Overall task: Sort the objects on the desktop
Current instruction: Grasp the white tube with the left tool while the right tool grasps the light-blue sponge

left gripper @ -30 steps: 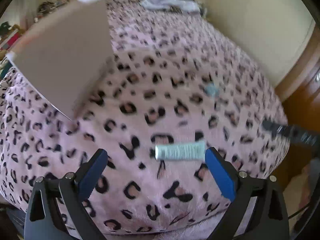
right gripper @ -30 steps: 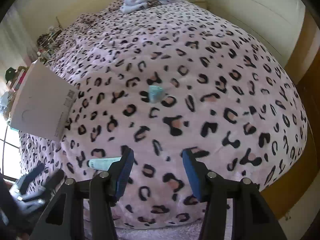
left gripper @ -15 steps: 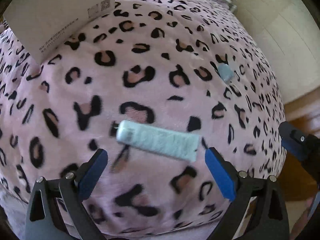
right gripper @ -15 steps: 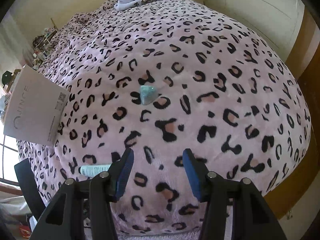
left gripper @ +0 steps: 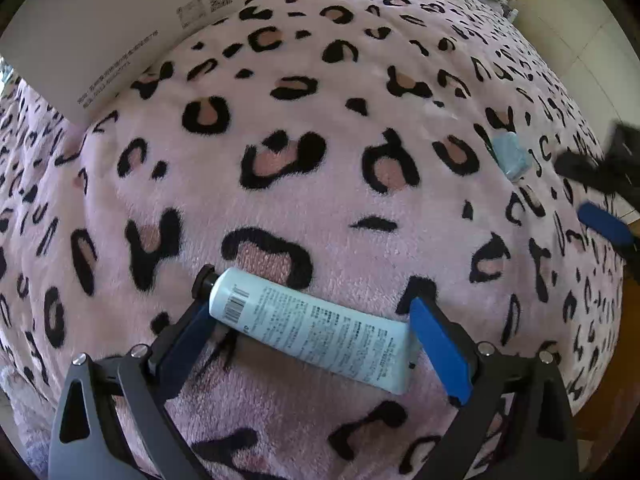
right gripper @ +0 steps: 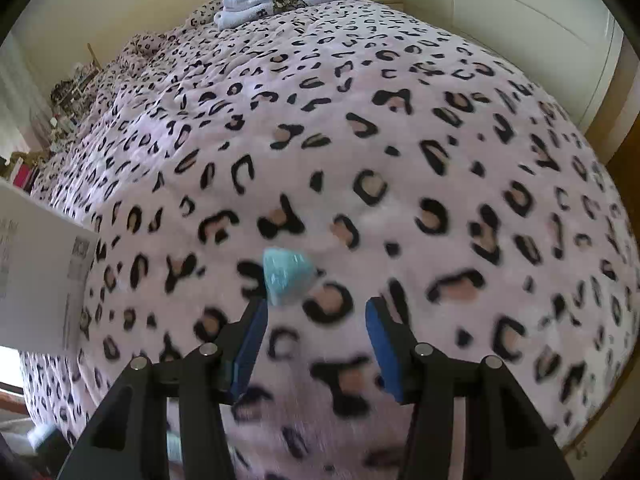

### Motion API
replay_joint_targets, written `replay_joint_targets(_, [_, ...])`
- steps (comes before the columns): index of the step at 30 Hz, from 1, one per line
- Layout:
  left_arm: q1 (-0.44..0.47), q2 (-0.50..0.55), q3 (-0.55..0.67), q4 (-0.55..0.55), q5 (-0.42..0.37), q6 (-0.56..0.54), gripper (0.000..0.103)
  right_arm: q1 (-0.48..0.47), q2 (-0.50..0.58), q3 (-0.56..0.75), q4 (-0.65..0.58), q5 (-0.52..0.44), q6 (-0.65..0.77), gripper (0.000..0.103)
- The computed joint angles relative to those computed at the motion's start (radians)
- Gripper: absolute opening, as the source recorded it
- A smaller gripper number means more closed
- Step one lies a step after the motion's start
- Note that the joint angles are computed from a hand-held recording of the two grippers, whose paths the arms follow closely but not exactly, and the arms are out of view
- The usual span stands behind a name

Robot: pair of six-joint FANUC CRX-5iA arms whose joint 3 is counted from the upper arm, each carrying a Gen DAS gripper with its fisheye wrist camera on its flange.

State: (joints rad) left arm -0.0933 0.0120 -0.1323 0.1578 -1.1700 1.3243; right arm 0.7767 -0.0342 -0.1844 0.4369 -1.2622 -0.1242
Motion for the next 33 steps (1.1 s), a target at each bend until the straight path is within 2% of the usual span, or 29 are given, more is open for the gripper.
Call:
replay_joint_targets(4, [-0.007,0.006,0.001,-0.012,0.025,-0.012,0.099,-0.042,0.025,0.000,-0.036,0.046,0.058,0.052])
replay_joint_targets(13, [-0.016,0.055,0.041,-0.014,0.062,-0.070,0.100,-0.069,0.036,-0.016,-0.055,0.143,0.154,0.053])
replay_joint_targets(18, [-0.016,0.056,0.041,-0.012,0.071,-0.086,0.100,-0.081,0.041,-0.036,-0.045,0.216,0.154,0.054])
replay_joint_targets(24, [-0.013,0.042,0.025,-0.009,0.087,-0.094,0.098,-0.085,0.060,-0.041,-0.016,0.246,0.141,0.054])
replay_joint_targets(27, [-0.011,0.036,0.017,0.004,0.096,-0.105,0.088,-0.089,0.062,-0.042,-0.009,0.256,0.131,0.045])
replay_joint_targets(29, [-0.010,0.034,0.014,0.018,0.098,-0.116,0.065,-0.090,0.056,-0.045,-0.007,0.266,0.123,0.033])
replay_joint_targets(31, [-0.009,0.033,0.013,0.033,0.092,-0.132,0.052,-0.090,0.053,-0.042,-0.015,0.274,0.126,0.026])
replay_joint_targets(33, [-0.007,0.031,0.012,0.046,0.087,-0.146,0.041,-0.085,0.055,-0.037,-0.014,0.264,0.125,0.026])
